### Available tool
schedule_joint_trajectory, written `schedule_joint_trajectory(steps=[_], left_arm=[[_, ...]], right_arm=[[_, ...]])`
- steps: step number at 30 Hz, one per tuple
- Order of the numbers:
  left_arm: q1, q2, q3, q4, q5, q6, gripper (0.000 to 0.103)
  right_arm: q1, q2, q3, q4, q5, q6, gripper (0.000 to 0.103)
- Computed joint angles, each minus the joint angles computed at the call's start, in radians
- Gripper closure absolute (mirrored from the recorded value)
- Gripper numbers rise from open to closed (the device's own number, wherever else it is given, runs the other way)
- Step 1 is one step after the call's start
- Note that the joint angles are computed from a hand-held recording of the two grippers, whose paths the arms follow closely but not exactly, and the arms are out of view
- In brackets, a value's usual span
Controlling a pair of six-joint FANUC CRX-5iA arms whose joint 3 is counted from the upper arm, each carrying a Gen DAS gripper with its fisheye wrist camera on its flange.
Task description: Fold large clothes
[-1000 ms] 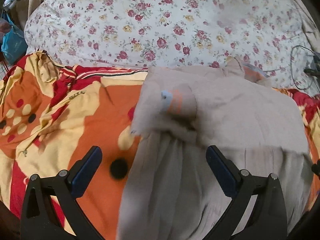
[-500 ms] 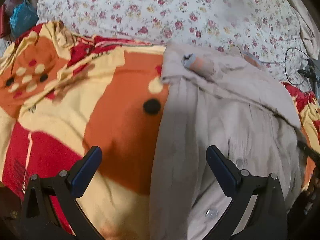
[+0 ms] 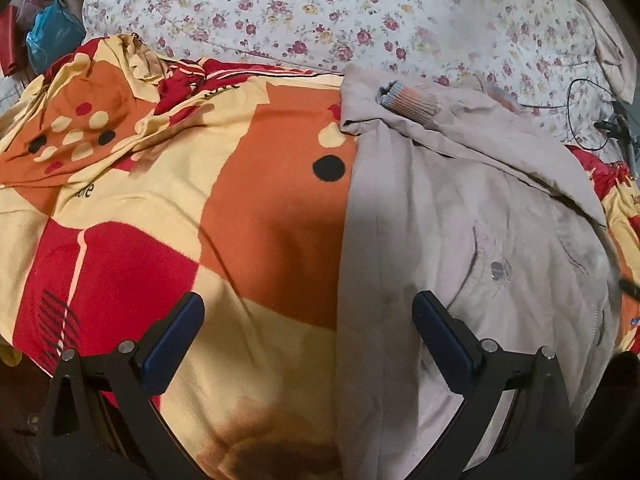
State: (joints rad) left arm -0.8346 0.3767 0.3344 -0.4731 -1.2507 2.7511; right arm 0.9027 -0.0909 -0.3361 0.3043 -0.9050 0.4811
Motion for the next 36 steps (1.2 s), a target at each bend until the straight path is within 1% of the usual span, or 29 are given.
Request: schedule_joint_trajectory(steps=[4,6,7,8,9,10,12,13,16,18,20,21,23,25,26,27,32,36], left_arm=[[-0.009,-0.004,-0.006,0.0,0.0,-0.001,0.0],[-0.011,-0.009,-0.013,0.002,-0.001,0.0,0.0],[-0.012,-0.01,-0.016,0.006,-0.002,0.0,0.0],[-0.012,-0.013,-0.02,0.01,-0.002,-0.002,0.0],[-0.013,-0.014,-0.022,0.013,-0.002,-0.002,0.0],[-0.015,-0.017,-0.025,0.014,-0.004,-0.001,0.0],[-0.018,-0.021,-0.031,0.02,-0.006,-0.004,0.0],[-0.019,-0.027,-0.038,0.025,-0.002,-0.007,0.0],[-0.025,-0.041,-0.061,0.042,0.008,-0.012,0.0],[-0.026,-0.048,-0.075,0.062,0.018,-0.022,0.0],[-0.025,-0.052,-0.086,0.089,0.032,-0.039,0.0],[-0.025,-0.053,-0.089,0.101,0.039,-0.049,0.0],[-0.03,-0.056,-0.094,0.12,0.057,-0.066,0.0],[-0.034,-0.057,-0.1,0.136,0.073,-0.083,0.0],[-0.036,-0.054,-0.1,0.147,0.077,-0.096,0.0],[-0.036,-0.05,-0.099,0.157,0.078,-0.109,0.0],[-0.049,-0.011,-0.068,0.174,0.036,-0.169,0.0],[-0.055,-0.01,-0.074,0.173,0.038,-0.166,0.0]], right_arm=[[0.056,-0.034,-0.02,-0.072,-0.055,0.05,0.046],[0.076,-0.046,-0.046,-0.098,-0.04,0.052,0.047],[0.082,-0.05,-0.057,-0.104,-0.027,0.044,0.05],[0.093,-0.055,-0.074,-0.089,-0.009,0.021,0.054],[0.111,-0.058,-0.092,-0.048,0.001,-0.012,0.076],[0.121,-0.058,-0.1,-0.024,0.004,-0.02,0.093],[0.14,-0.068,-0.114,0.023,0.006,-0.049,0.102],[0.145,-0.071,-0.117,0.044,-0.01,-0.068,0.103],[0.146,-0.075,-0.123,0.081,-0.072,-0.107,0.103],[0.13,-0.093,-0.138,0.063,-0.066,-0.127,0.103],[0.123,-0.109,-0.144,0.036,-0.057,-0.108,0.102],[0.12,-0.115,-0.138,0.01,-0.058,-0.083,0.096],[0.109,-0.141,-0.142,-0.049,-0.039,-0.073,0.088],[0.097,-0.165,-0.145,-0.127,-0.013,-0.057,0.054],[0.087,-0.177,-0.143,-0.176,-0.009,-0.031,0.049],[0.073,-0.178,-0.129,-0.248,-0.015,0.02,0.046],[0.073,-0.157,-0.09,-0.421,-0.039,0.184,0.046],[0.072,-0.129,-0.064,-0.491,-0.038,0.257,0.046]])
